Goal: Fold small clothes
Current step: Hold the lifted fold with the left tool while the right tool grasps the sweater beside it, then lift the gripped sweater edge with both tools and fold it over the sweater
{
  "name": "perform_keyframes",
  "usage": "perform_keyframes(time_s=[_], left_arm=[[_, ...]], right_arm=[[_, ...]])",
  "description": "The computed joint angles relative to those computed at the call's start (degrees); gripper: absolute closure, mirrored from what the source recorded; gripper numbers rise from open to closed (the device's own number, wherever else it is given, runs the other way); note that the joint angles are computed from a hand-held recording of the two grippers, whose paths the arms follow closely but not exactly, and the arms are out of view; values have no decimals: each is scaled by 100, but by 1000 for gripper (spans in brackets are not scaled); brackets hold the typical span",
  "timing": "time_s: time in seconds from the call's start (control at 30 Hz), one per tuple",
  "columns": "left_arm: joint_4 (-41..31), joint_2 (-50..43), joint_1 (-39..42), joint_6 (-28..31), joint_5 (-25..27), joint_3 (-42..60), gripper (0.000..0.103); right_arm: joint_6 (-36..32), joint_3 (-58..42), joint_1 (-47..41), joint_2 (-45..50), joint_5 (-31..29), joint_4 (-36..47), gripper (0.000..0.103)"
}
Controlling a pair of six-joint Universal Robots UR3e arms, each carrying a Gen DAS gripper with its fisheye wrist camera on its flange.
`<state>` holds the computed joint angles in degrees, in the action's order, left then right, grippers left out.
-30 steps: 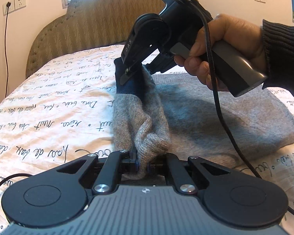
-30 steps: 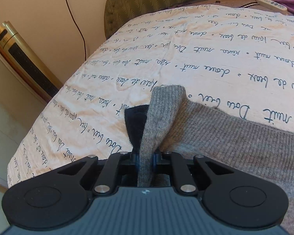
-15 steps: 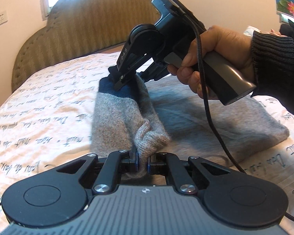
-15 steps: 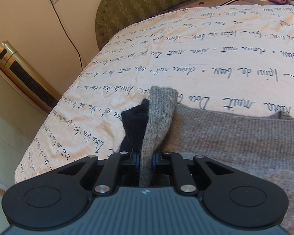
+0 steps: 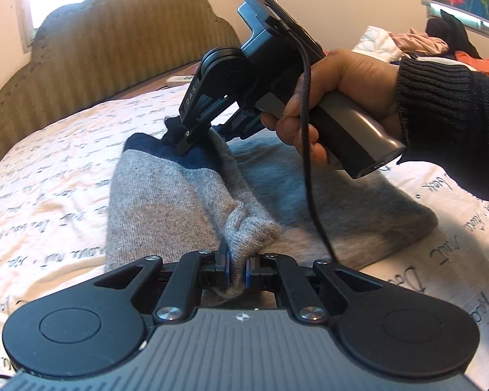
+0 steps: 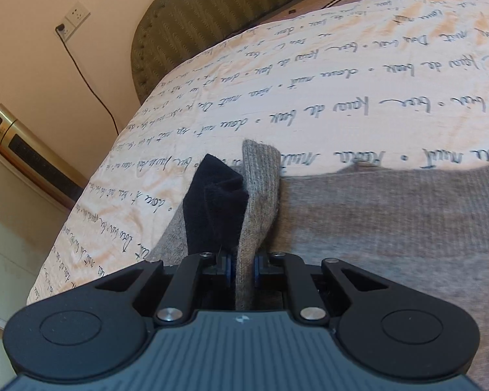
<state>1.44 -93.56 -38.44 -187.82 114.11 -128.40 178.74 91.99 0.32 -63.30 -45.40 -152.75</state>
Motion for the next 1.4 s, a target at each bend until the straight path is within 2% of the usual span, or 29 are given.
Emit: perform_keyframes(time_s=[0.5, 1.2, 1.4], left_arm=[[-188, -500, -355, 159, -110, 604, 98], [-118, -112, -583, 360, -433, 220, 98], [-188, 40, -567, 414, -432, 77, 98]], right_arm=[[-687, 988, -1021, -518, 641, 67, 92], [-1535, 1984, -2232, -1188, 1203, 427, 92], [-1779, 1567, -2414, -878, 1690, 1492, 89]])
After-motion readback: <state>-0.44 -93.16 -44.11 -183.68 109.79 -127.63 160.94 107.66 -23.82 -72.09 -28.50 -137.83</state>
